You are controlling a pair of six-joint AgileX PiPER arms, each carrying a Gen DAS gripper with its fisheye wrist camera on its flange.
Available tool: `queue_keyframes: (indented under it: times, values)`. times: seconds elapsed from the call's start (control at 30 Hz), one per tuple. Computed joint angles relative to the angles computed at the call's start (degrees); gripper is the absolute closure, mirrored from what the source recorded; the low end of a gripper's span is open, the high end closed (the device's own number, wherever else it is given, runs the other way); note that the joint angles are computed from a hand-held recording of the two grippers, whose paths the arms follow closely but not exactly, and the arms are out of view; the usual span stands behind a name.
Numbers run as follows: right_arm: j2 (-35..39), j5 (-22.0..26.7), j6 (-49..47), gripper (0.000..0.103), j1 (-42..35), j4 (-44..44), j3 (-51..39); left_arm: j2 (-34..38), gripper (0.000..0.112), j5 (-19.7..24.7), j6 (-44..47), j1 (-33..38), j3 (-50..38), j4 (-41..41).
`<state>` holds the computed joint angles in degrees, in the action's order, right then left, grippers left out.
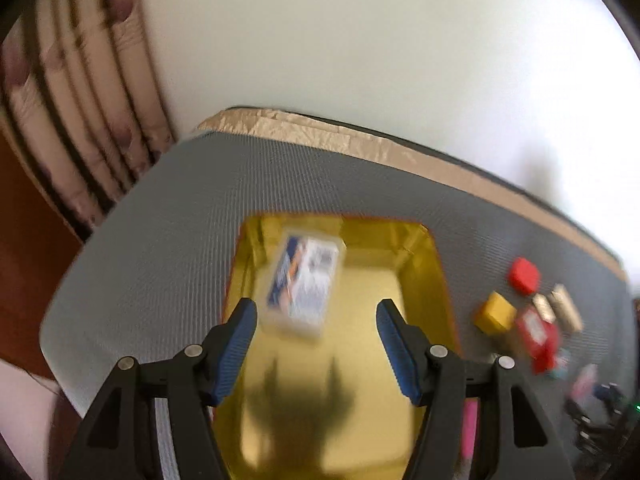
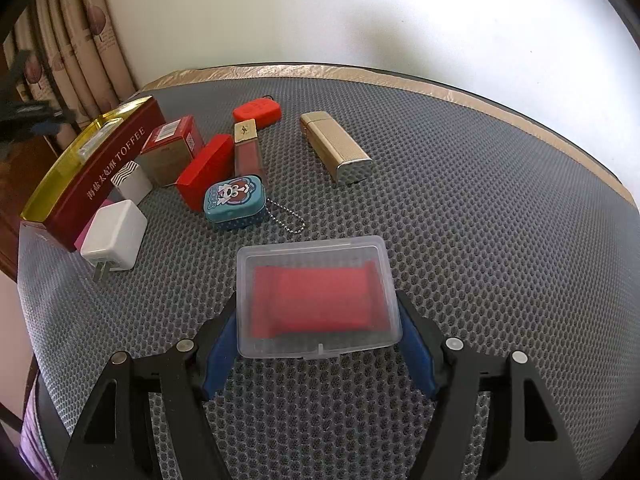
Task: Organize rigid objects
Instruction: 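Lower the clear red-lid box into the tin tray and open the right tool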
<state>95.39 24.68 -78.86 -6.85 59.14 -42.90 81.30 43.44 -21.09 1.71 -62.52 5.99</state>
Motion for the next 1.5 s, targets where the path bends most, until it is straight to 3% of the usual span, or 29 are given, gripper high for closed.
queue_keyframes:
  times: [0.13,0.27,0.47,0.63,0.73,0.93,1.03,1.27,1.5]
  values:
    - [-0.62,0.20,1.33,0.035,-0.46,-1.20,0.22,-15.81,0.048,-0.14,4.93,3.07,12.21,-12.10]
    - [-3.21,0.53,5.69,0.035,-0.57,-5.49,1.18,-26.81,0.048,3.95,11.77,9.70,22.27,-23.87]
    - [-12.85,5.55,17.76,0.035,4.74,-15.96,-0.78,-37.56,0.048,6.66,4.17,8.44,29.63,-17.83]
    - [-14.06,8.83,33.73,0.035,19.40,-26.62,-10.63,-38.61,0.048,6.27,-4.25,2.04,30.98,-6.56]
    - [-9.99,9.70,39.34,0.035,28.43,-30.23,-18.05,-38.74,0.048,7.62,-4.23,1.50,31.70,-4.82]
    - [4.46,12.05,47.88,0.035,42.33,-41.87,-34.72,-37.44,0.048,9.06,13.91,15.60,33.00,-17.80]
    - [12.27,15.29,51.03,0.035,46.56,-49.22,-43.95,-38.39,0.048,9.49,12.82,15.00,32.32,-16.02]
    - [26.36,24.44,53.55,0.035,47.88,-57.71,-61.53,-38.06,0.046,9.40,1.92,4.78,31.04,-5.85]
    - [36.47,32.39,51.74,0.035,46.60,-56.21,-76.66,-37.38,0.046,9.19,12.43,9.14,31.10,-13.85]
